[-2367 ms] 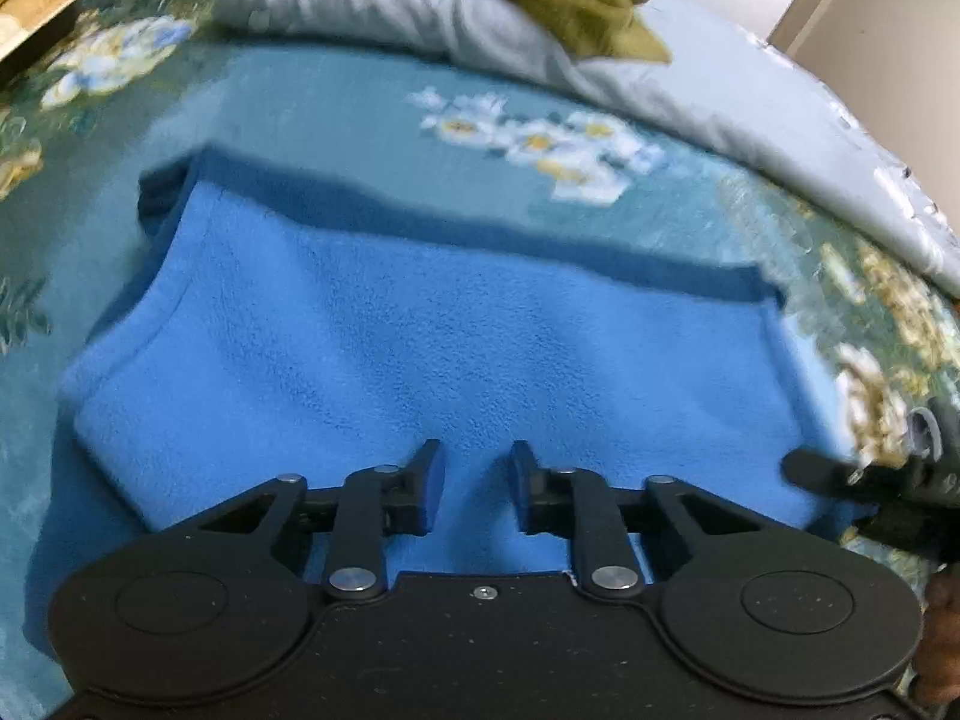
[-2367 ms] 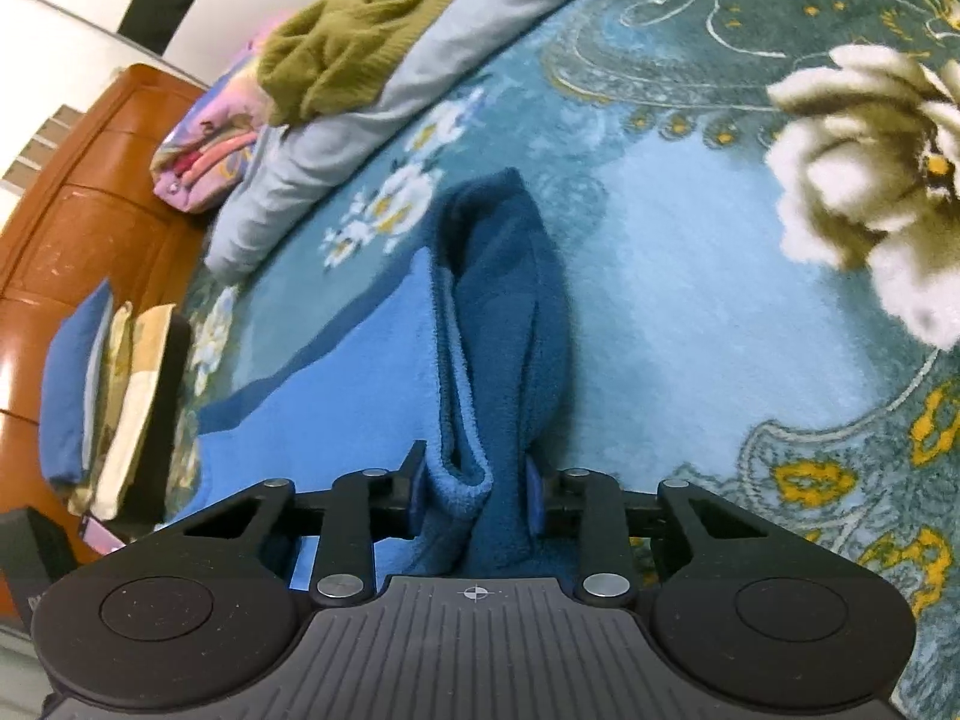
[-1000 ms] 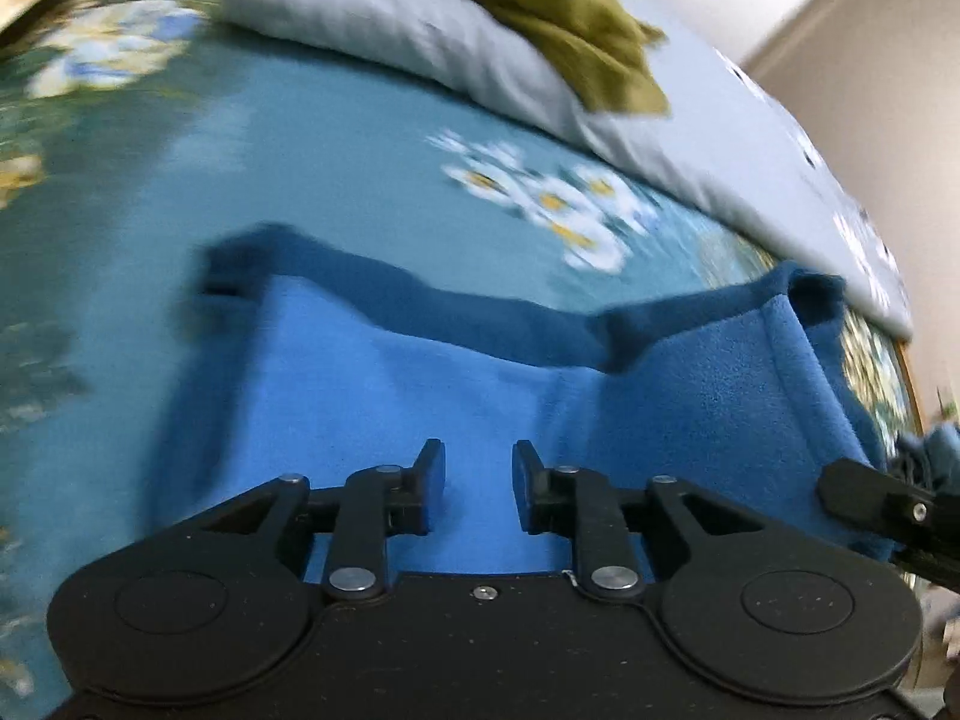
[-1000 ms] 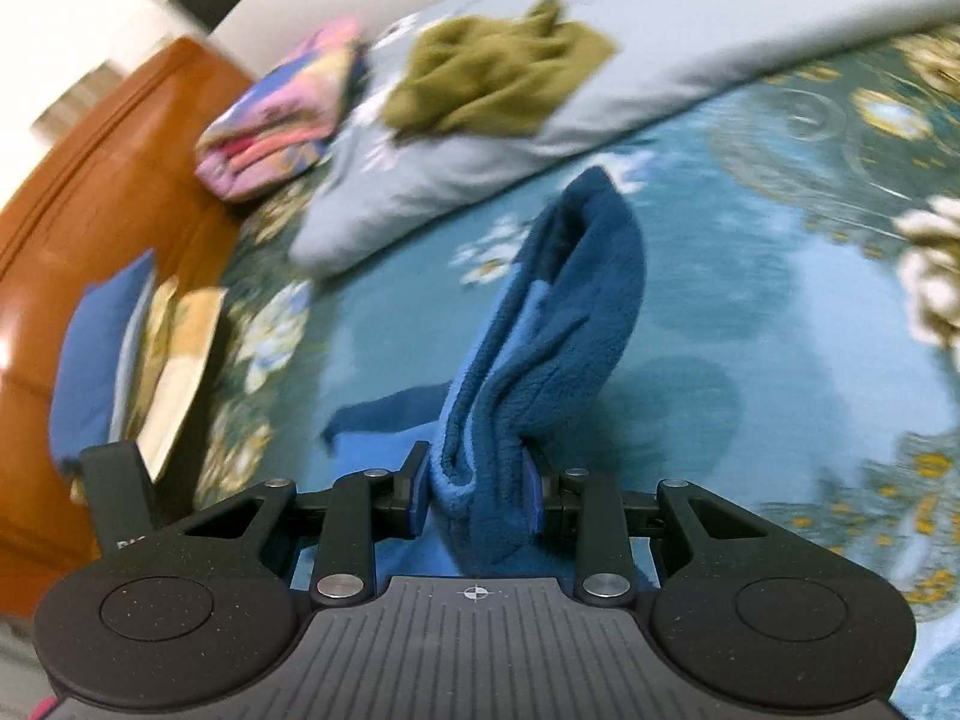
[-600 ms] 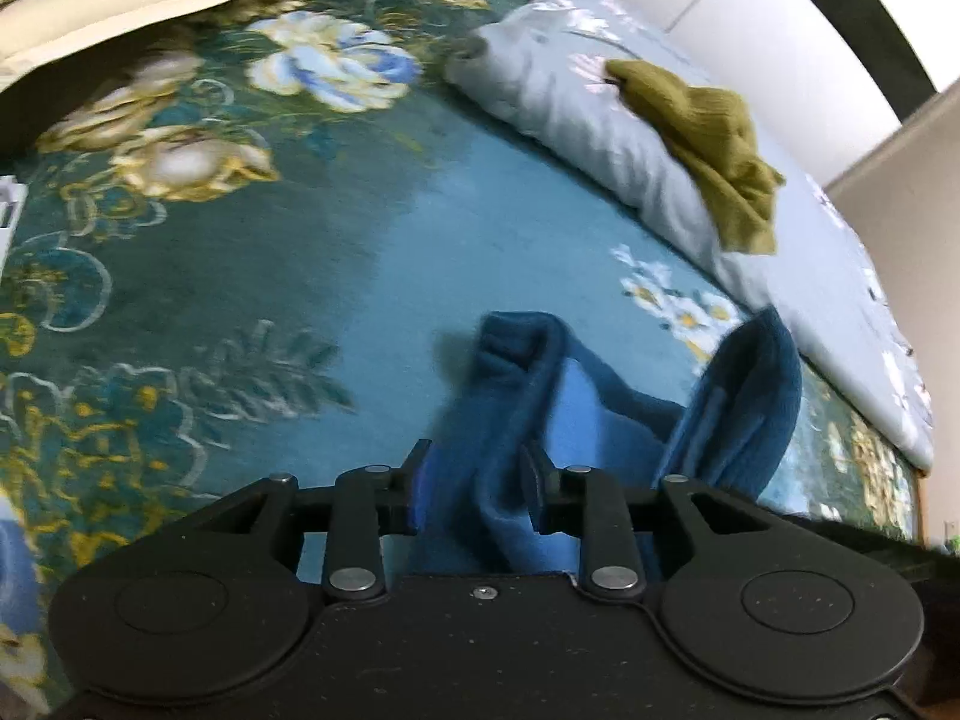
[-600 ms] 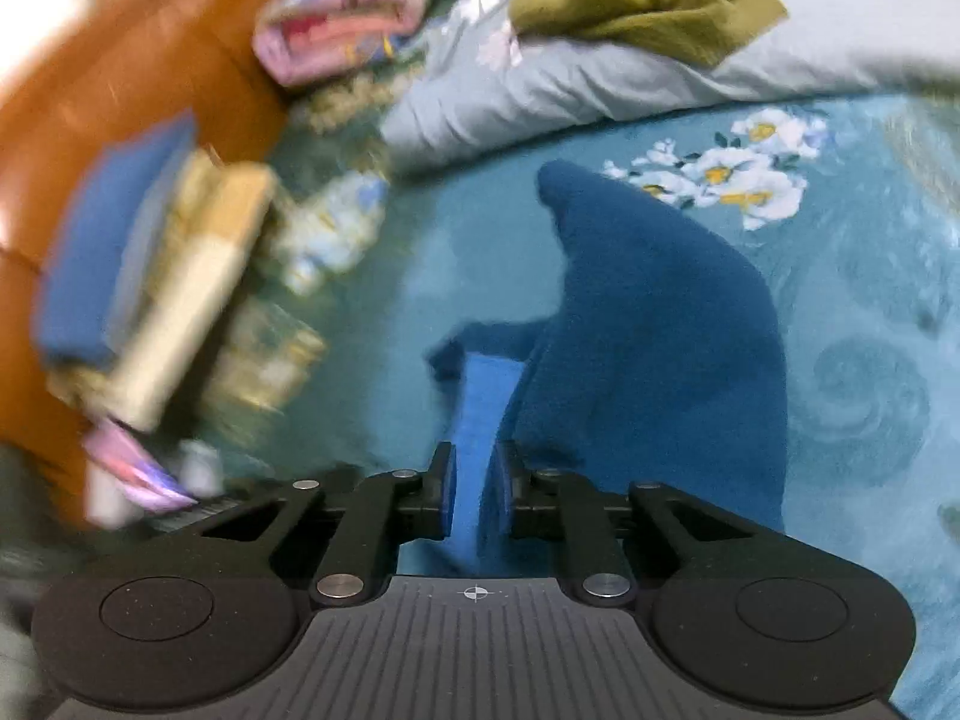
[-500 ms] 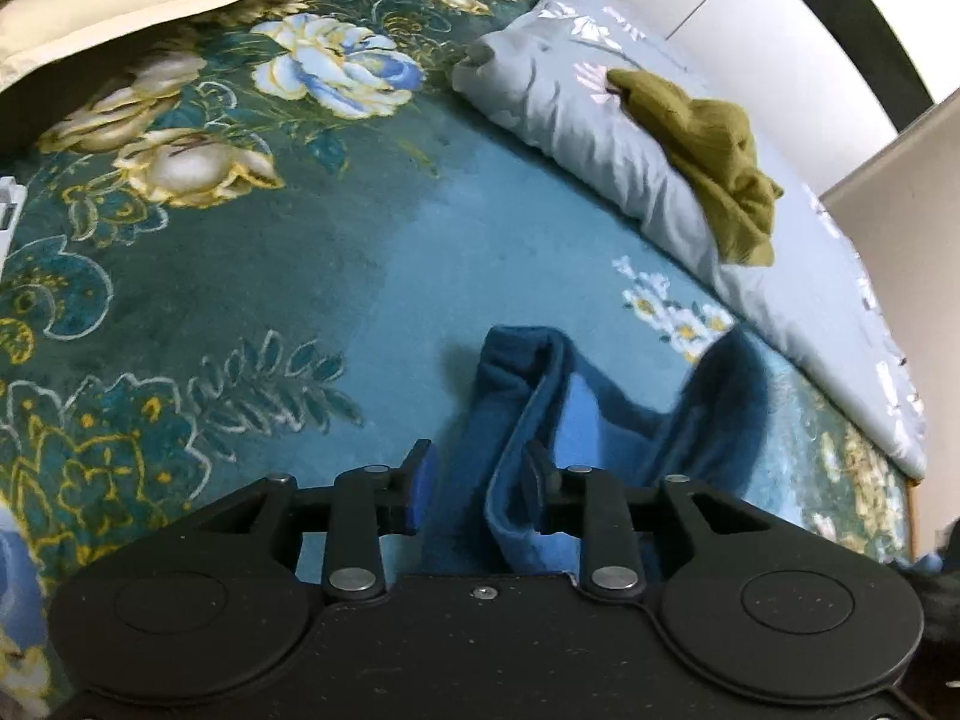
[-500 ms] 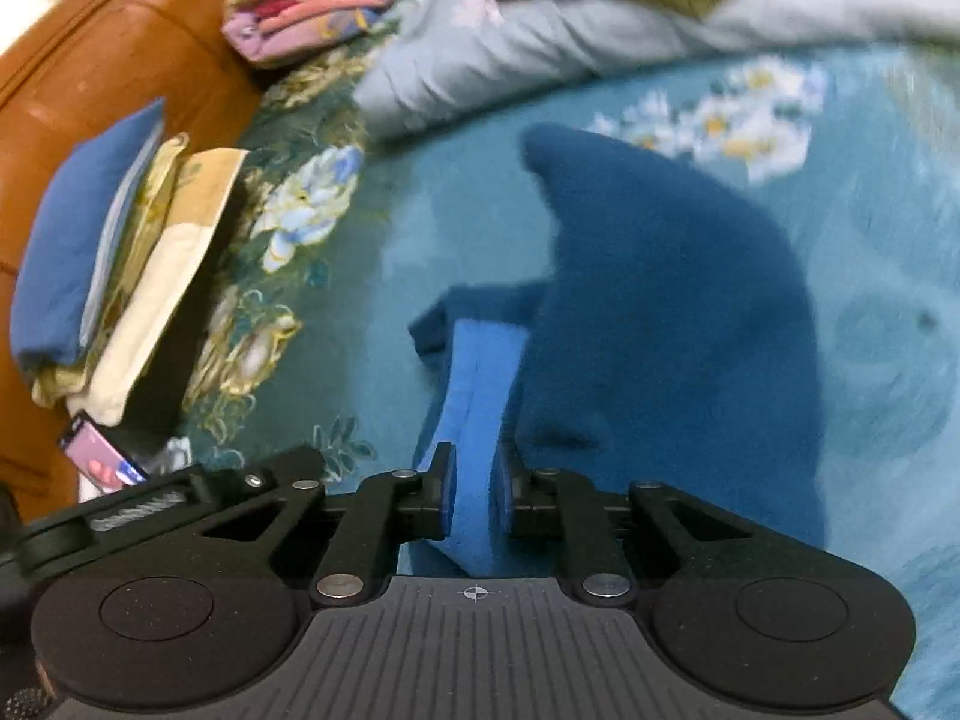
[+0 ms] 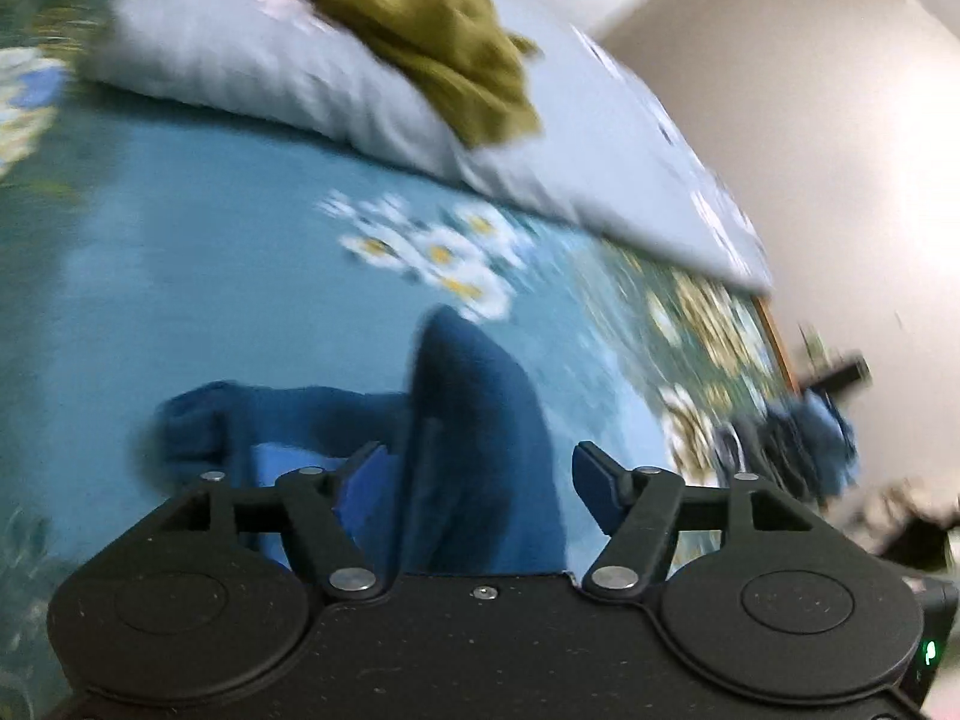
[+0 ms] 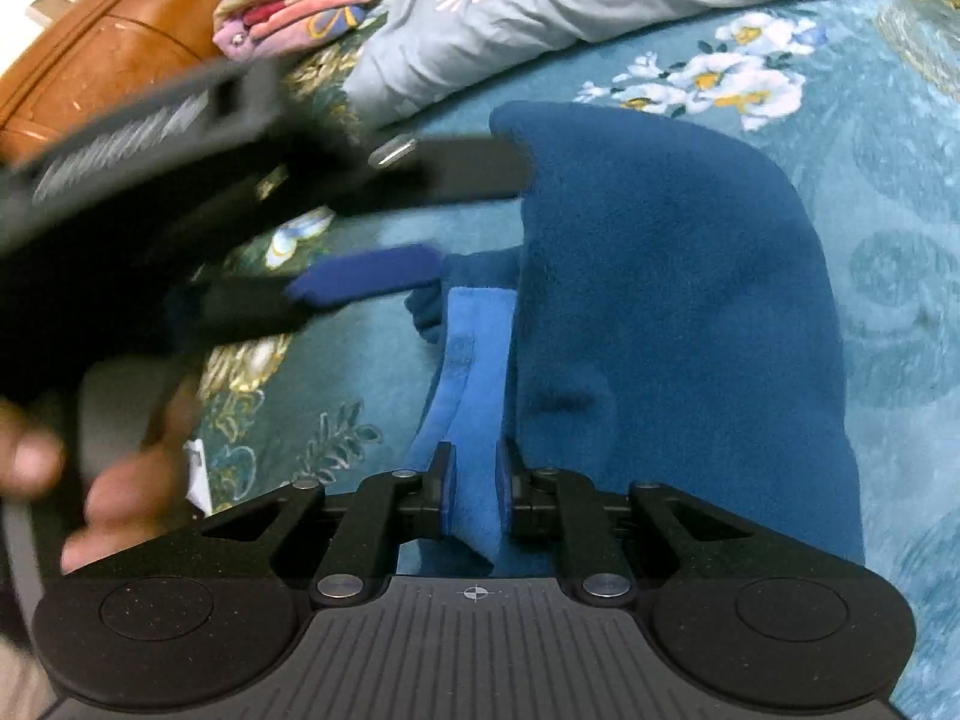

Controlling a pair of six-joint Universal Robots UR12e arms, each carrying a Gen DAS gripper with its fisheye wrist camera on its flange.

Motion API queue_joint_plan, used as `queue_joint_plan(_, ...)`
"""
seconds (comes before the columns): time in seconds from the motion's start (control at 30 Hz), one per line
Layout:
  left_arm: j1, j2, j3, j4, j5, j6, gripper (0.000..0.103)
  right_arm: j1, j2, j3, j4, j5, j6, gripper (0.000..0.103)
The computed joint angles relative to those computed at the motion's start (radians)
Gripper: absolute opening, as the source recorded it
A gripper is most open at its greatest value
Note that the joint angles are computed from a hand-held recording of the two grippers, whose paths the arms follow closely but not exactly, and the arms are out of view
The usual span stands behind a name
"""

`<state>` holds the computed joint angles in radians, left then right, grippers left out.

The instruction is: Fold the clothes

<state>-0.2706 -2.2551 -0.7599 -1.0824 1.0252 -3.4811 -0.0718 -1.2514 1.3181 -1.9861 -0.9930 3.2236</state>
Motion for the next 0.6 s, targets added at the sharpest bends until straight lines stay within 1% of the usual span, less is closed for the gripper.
queue_joint_plan(0.03,-0.002,-0.028,0.052,-0.058,-0.014,0.047,0.065,-0.001,-0.003,0.005,-0.003,0.004,-0.003,0.012)
queue_joint_plan(0.07,-0.007,-0.054,0.105,-0.123,-0.008,0.104,0.063,-0.004,-0.008,0.011,-0.005,0.007,-0.006,0.012)
queue_joint_plan(0.1,-0.013,-0.078,0.158,-0.186,0.012,0.159,0.057,-0.006,-0.013,0.017,-0.006,0.01,-0.009,0.012)
queue_joint_plan(0.13,-0.02,-0.105,0.215,-0.25,0.034,0.212,0.038,-0.01,-0.019,0.022,-0.006,0.014,-0.011,0.012)
queue_joint_plan(0.17,-0.027,-0.126,0.261,-0.305,0.057,0.253,0.029,-0.015,-0.027,0.028,-0.002,0.022,-0.012,0.012)
queue_joint_plan(0.2,-0.031,-0.136,0.283,-0.331,0.071,0.273,0.017,-0.021,-0.034,0.034,0.003,0.03,-0.014,0.012)
queue_joint_plan(0.23,-0.034,-0.145,0.3,-0.351,0.085,0.291,0.017,-0.027,-0.043,0.039,0.01,0.038,-0.017,0.012)
queue_joint_plan(0.3,-0.033,-0.124,0.255,-0.305,0.089,0.288,0.014,-0.045,-0.068,0.053,0.024,0.051,-0.037,0.012)
queue_joint_plan(0.33,-0.03,-0.111,0.227,-0.277,0.087,0.281,0.013,-0.055,-0.084,0.065,0.016,0.051,-0.043,0.016)
queue_joint_plan(0.37,-0.027,-0.097,0.2,-0.248,0.085,0.272,0.012,-0.065,-0.102,0.079,0.004,0.046,-0.049,0.024)
queue_joint_plan(0.43,-0.017,-0.067,0.139,-0.182,0.082,0.217,0.012,-0.084,-0.137,0.115,-0.036,0.015,-0.049,0.032)
queue_joint_plan(0.5,-0.005,-0.034,0.082,-0.123,0.078,0.152,0.012,-0.104,-0.164,0.154,-0.066,-0.005,-0.011,0.032)
queue_joint_plan(0.57,0.001,-0.002,0.03,-0.076,0.095,0.106,0.012,-0.117,-0.172,0.175,-0.056,-0.032,0.049,0.033)
queue_joint_plan(0.6,0.002,0.013,0.007,-0.058,0.113,0.094,0.012,-0.121,-0.173,0.182,-0.046,-0.045,0.079,0.033)
